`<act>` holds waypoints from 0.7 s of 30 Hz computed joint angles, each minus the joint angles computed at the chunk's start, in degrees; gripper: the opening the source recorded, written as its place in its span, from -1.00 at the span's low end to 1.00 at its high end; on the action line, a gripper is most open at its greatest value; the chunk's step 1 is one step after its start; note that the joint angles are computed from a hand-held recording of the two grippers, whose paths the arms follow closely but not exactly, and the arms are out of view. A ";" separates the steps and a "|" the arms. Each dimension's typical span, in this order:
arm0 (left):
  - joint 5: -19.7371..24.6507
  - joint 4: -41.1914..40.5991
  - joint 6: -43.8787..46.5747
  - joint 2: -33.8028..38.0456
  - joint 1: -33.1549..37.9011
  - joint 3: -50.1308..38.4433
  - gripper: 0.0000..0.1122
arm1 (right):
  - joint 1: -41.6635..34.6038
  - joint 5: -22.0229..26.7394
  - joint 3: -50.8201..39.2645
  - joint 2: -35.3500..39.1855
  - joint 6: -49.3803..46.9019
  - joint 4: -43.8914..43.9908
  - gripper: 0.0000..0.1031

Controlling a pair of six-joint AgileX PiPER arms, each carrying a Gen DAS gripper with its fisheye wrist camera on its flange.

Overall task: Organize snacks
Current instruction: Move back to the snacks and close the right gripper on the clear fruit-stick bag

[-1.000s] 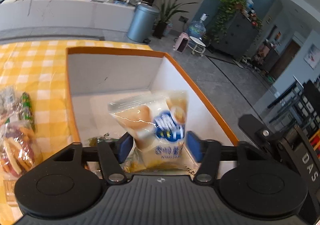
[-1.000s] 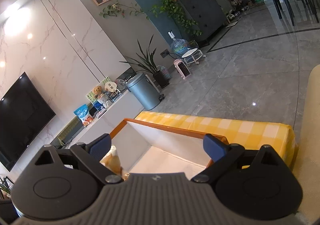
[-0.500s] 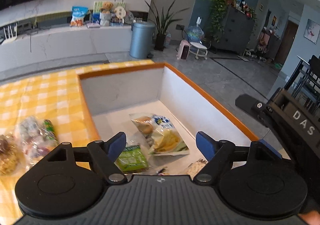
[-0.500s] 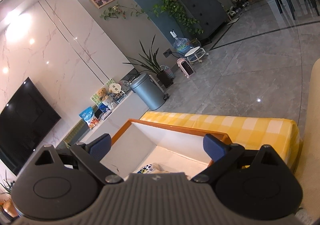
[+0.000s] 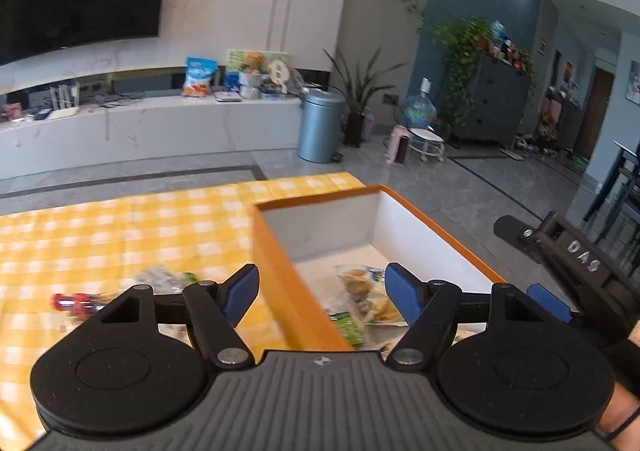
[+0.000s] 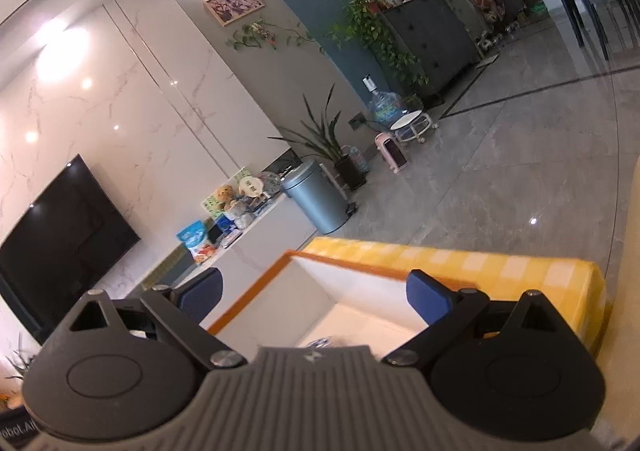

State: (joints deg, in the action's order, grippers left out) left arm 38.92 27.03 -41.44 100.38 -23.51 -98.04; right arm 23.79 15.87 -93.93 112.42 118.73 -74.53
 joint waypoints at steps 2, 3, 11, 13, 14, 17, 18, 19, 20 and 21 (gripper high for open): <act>0.62 0.83 -1.11 -1.83 0.44 1.24 0.51 | 0.64 -1.77 0.72 -1.41 0.08 0.43 0.87; 0.69 1.47 -1.90 -3.09 0.70 2.42 0.51 | 1.39 -1.86 0.43 -1.78 -1.66 1.57 0.87; 5.08 6.80 -9.11 -13.02 4.86 12.18 0.50 | 8.94 -1.59 -4.26 -2.25 -14.29 7.57 0.87; 5.42 7.46 -10.48 -15.54 6.77 15.27 0.50 | 11.29 0.22 -6.49 -1.10 -17.97 9.11 0.87; 5.18 7.39 -10.92 -16.78 8.05 17.07 0.50 | 12.39 1.12 -7.68 -0.30 -19.72 9.43 0.87; 3.36 4.95 -10.92 -18.74 12.67 20.78 0.50 | 15.34 3.36 -11.54 2.75 -26.08 12.08 0.87; 2.45 3.68 -10.44 -19.13 14.32 21.79 0.50 | 16.02 3.72 -12.64 3.71 -29.02 14.06 0.87; 1.49 2.35 -9.66 -19.46 15.83 22.75 0.50 | 16.62 4.22 -13.96 4.80 -32.56 16.58 0.87; 0.63 1.10 -8.81 -19.67 17.10 23.54 0.50 | 17.21 4.98 -15.48 6.02 -36.32 19.16 0.87; -0.24 -0.33 -7.77 -19.68 18.40 24.25 0.50 | 17.76 5.82 -17.07 7.36 -40.13 21.58 0.87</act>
State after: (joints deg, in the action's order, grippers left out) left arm 38.67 26.71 -49.22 80.70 -5.11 -73.79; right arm 41.55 21.69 -111.00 119.78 78.60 -52.95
